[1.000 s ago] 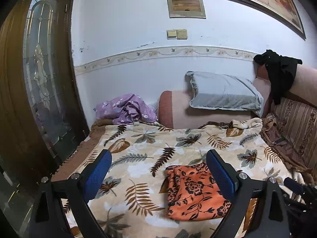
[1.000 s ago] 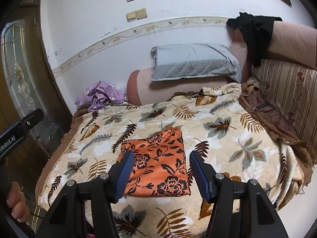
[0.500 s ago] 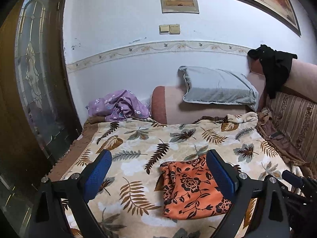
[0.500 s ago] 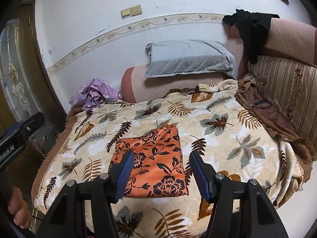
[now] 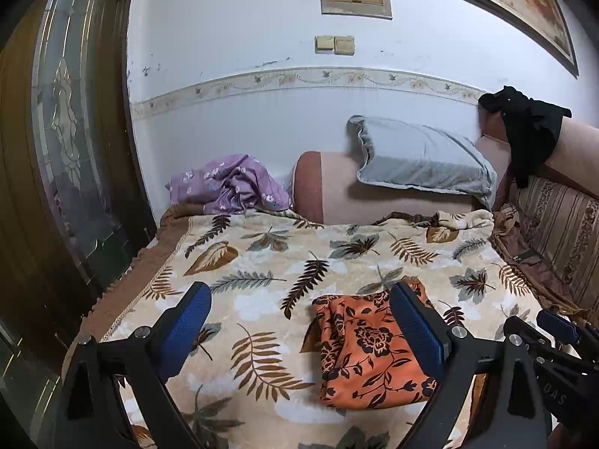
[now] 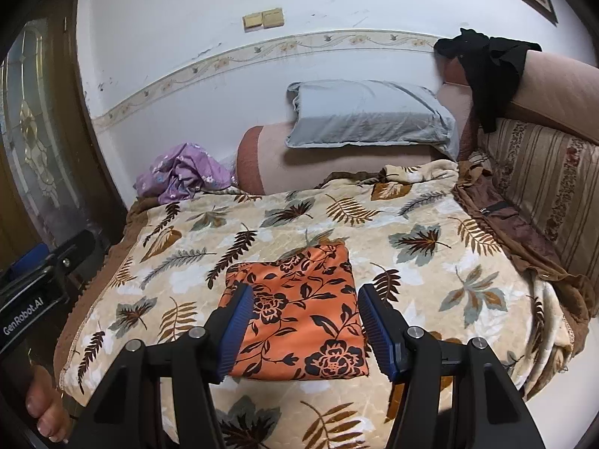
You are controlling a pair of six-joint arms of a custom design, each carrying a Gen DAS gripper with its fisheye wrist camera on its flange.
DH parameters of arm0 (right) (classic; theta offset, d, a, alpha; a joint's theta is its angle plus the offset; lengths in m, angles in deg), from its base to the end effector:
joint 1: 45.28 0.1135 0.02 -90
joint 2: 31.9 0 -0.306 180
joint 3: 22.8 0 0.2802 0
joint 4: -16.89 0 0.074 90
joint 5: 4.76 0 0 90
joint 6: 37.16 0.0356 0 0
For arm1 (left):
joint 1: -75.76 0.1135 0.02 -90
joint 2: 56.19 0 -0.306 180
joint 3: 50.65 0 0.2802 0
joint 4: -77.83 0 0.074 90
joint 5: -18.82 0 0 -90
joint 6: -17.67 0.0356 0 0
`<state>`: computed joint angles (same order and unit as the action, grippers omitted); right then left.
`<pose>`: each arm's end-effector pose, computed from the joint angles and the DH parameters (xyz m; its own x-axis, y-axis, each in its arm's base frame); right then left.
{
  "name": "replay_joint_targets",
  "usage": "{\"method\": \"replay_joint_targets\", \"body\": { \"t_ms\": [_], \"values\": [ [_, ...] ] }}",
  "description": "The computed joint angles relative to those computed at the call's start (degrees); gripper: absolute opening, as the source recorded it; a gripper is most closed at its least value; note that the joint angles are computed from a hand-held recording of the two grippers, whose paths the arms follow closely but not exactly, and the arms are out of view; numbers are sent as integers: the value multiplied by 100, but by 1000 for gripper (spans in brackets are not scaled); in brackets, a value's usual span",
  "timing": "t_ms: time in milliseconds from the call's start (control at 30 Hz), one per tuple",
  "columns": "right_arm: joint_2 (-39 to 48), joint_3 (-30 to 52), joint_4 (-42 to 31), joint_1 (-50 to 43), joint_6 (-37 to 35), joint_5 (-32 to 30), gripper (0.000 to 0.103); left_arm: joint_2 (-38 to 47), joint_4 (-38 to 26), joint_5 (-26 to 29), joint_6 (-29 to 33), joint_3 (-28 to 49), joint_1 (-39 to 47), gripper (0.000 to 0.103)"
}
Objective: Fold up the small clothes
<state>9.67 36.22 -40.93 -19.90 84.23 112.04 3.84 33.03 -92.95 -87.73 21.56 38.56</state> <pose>0.1324 0.0451 0.3321 -0.5372 0.2597 -0.8025 0.2432 0.9587 0.1475 0.1921 -0.1293 0.3800 -0.4970 0.0676 -0.8651 0.1874 0.9818 -0.0309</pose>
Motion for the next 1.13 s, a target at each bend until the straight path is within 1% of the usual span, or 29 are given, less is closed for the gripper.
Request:
{"method": "replay_joint_targets", "body": {
  "t_ms": [300, 567, 733, 967, 1033, 1133],
  "values": [
    [295, -161, 362, 82, 39, -89, 62, 72, 81, 326, 67, -145, 393, 96],
    [406, -276, 625, -45, 5, -228, 62, 215, 72, 378, 116, -132, 445, 96],
    [465, -352, 811, -281, -119, -478, 62, 292, 101, 305, 94, -113, 422, 96],
    [583, -537, 1185, -855, -436, -1027, 62, 588, 121, 177, 57, -33, 309, 96],
    [662, -570, 1312, -996, -544, -1161, 62, 674, 165, 222, 48, -13, 300, 96],
    [828, -635, 1602, -1305, -765, -1466, 62, 861, 280, 457, 38, 32, 367, 96]
  ]
}}
